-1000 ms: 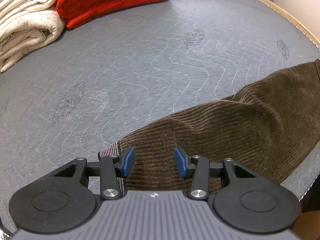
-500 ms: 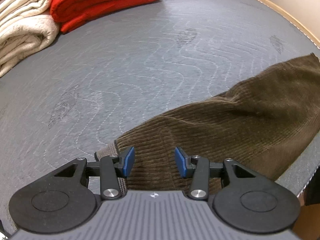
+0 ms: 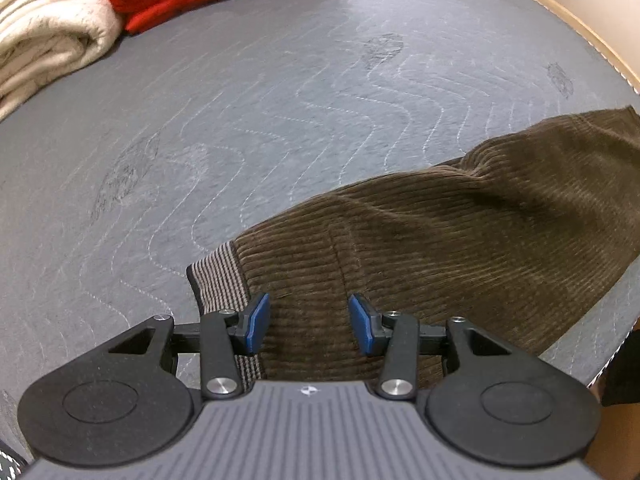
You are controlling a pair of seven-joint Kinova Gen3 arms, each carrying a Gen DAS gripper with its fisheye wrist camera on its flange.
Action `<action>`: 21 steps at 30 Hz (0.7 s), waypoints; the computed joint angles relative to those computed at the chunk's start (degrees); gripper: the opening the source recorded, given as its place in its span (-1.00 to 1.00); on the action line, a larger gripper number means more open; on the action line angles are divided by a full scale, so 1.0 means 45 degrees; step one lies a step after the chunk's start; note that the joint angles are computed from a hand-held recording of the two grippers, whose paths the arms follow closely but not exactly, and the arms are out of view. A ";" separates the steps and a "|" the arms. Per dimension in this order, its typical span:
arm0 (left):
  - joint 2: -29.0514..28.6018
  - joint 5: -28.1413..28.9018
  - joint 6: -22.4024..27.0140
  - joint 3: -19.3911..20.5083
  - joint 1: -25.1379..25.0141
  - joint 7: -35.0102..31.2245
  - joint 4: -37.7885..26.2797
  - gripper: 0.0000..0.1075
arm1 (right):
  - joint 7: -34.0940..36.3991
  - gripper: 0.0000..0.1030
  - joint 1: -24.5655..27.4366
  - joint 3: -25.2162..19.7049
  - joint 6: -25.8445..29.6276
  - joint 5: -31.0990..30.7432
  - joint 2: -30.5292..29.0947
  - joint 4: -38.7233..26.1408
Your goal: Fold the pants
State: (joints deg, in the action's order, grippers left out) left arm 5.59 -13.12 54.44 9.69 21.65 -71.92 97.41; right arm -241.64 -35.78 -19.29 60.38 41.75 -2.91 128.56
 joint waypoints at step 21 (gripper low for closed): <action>0.1513 0.0411 0.1927 0.0074 0.0401 -0.2070 -0.0275 -0.12 | -0.0846 -0.29 -0.1715 -0.0287 0.5753 -0.0862 0.1155 -0.2421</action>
State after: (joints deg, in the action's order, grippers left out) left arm 12.40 -11.26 63.11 10.03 23.45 -81.24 96.17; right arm -245.44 -43.49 -20.58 86.27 37.87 2.29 117.67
